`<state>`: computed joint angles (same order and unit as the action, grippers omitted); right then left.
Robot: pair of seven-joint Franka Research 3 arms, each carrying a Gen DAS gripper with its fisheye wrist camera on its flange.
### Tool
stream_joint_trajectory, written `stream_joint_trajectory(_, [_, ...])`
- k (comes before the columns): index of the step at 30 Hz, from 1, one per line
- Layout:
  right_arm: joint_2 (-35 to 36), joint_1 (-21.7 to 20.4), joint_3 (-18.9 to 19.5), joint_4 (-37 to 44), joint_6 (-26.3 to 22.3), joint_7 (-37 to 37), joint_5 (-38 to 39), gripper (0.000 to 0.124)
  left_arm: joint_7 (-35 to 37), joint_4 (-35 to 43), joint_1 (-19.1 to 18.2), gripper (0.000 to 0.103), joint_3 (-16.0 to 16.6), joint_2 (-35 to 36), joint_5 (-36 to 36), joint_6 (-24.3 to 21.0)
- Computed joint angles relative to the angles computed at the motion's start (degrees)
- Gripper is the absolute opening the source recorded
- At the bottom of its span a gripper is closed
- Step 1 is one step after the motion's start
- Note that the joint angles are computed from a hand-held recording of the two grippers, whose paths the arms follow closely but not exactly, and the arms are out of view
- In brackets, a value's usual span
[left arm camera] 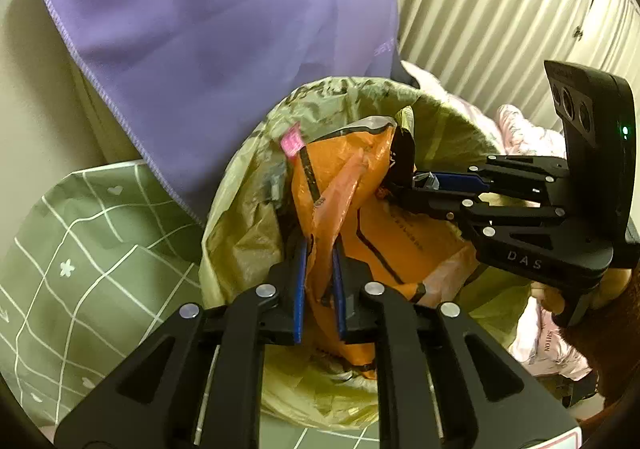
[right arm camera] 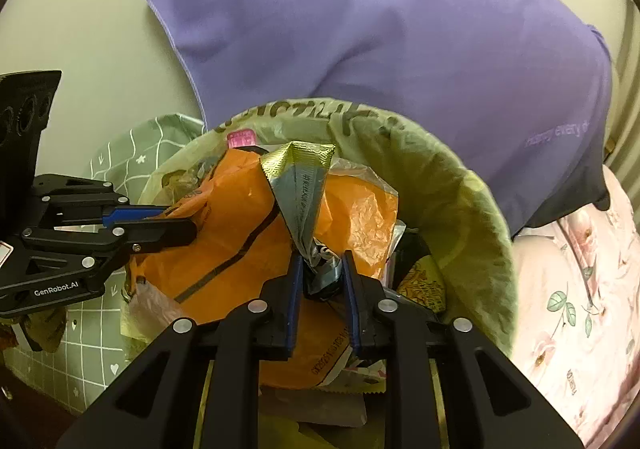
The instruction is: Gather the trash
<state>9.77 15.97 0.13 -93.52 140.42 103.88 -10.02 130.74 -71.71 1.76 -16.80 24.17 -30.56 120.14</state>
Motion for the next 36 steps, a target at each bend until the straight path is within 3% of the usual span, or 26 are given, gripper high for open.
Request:
stream_joint_trajectory(5, [-3.1,0.0,-0.2,-3.9,3.2,3.4,-2.3,0.030,-0.5,0.4,1.3,0.024,-0.6,0.3,-2.8,-0.7])
stream_joint_trajectory(11, [-5.7,-0.2,0.7,-6.5,4.1,5.2,-4.6,0.040,0.5,-7.1,2.7,0.043,0.4,-5.2,-7.5,4.1])
stream_joint_trajectory(13, [-7.2,-0.3,0.9,-8.4,5.7,8.0,-6.9,0.041,1.2,-10.6,3.1,0.047,1.2,-8.0,-9.4,6.5])
stream_joint_trajectory(17, [-10.9,-1.1,1.8,-13.1,10.1,17.0,-13.7,0.048,1.2,-19.7,3.5,0.069,3.8,-15.5,-12.5,10.9])
stream_joint_trajectory(20, [-13.8,-1.9,3.1,-16.4,13.7,18.6,-13.2,0.048,1.9,-28.9,2.9,0.083,6.9,-22.9,-14.3,15.9])
stream_joint_trajectory(27, [-18.2,-2.2,8.0,-20.9,16.6,20.1,-13.4,0.048,-4.1,-47.0,1.2,0.084,12.2,-38.3,-7.0,26.9])
stream_joint_trajectory(36, [-23.4,-0.9,13.4,-27.1,18.2,21.1,-11.3,0.048,-15.4,-61.4,0.8,0.084,14.8,-51.6,2.8,32.9])
